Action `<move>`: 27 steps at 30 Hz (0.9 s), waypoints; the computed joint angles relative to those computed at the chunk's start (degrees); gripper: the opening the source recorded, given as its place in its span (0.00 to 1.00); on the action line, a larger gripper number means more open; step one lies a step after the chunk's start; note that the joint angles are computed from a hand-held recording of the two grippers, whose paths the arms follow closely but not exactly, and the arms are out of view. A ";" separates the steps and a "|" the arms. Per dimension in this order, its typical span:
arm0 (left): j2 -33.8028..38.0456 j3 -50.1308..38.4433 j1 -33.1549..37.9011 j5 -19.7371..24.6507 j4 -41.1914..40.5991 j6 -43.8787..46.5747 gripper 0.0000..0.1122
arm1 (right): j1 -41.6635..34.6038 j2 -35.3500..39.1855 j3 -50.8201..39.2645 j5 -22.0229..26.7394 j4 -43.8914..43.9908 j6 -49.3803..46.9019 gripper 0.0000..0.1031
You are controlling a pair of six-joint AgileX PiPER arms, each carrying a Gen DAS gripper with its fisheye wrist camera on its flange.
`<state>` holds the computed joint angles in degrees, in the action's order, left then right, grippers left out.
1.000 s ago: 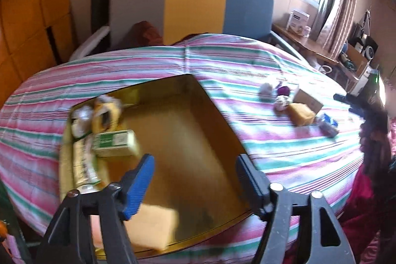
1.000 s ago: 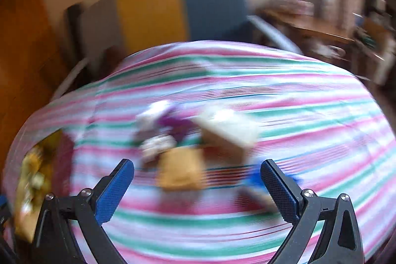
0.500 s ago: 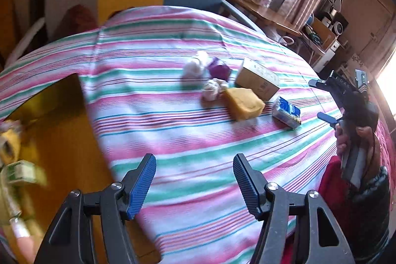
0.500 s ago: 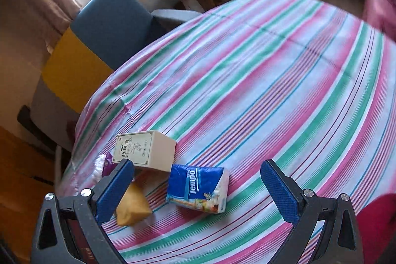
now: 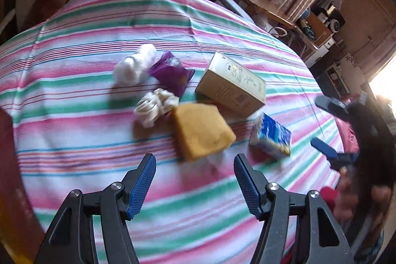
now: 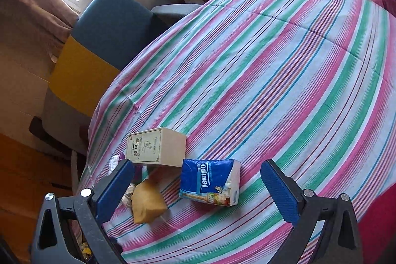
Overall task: Organize objects
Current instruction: 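Grasp the yellow sponge on the cloth with the left gripper while the right moves to the tissue pack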
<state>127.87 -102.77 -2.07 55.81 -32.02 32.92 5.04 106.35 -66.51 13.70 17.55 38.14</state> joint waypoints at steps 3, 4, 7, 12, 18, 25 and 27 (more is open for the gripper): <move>3.61 -5.31 -2.33 0.98 2.69 -5.09 0.60 | -0.05 0.27 -0.35 0.21 3.87 -4.33 1.00; 4.65 -6.80 -3.03 1.13 3.64 -6.85 0.62 | 0.11 0.38 -0.53 0.19 4.60 -5.14 1.00; 8.56 -12.37 -5.27 1.95 6.40 -10.65 0.67 | 0.29 0.58 -1.06 0.62 6.44 -7.84 1.00; 9.50 -10.53 -6.67 -2.96 8.90 -10.00 0.54 | 0.53 0.27 -1.11 0.40 -0.35 -2.09 1.00; -1.45 8.38 -1.82 -7.35 -1.34 8.91 0.50 | -0.20 2.05 -2.44 2.27 -2.85 -0.12 1.00; -12.74 28.45 5.48 -9.59 -6.64 27.10 0.51 | 0.89 5.02 -6.38 7.22 -20.26 14.47 1.00; -14.68 32.35 7.62 -10.26 -7.37 31.34 0.51 | 1.08 6.14 -7.86 8.25 -23.22 16.02 1.00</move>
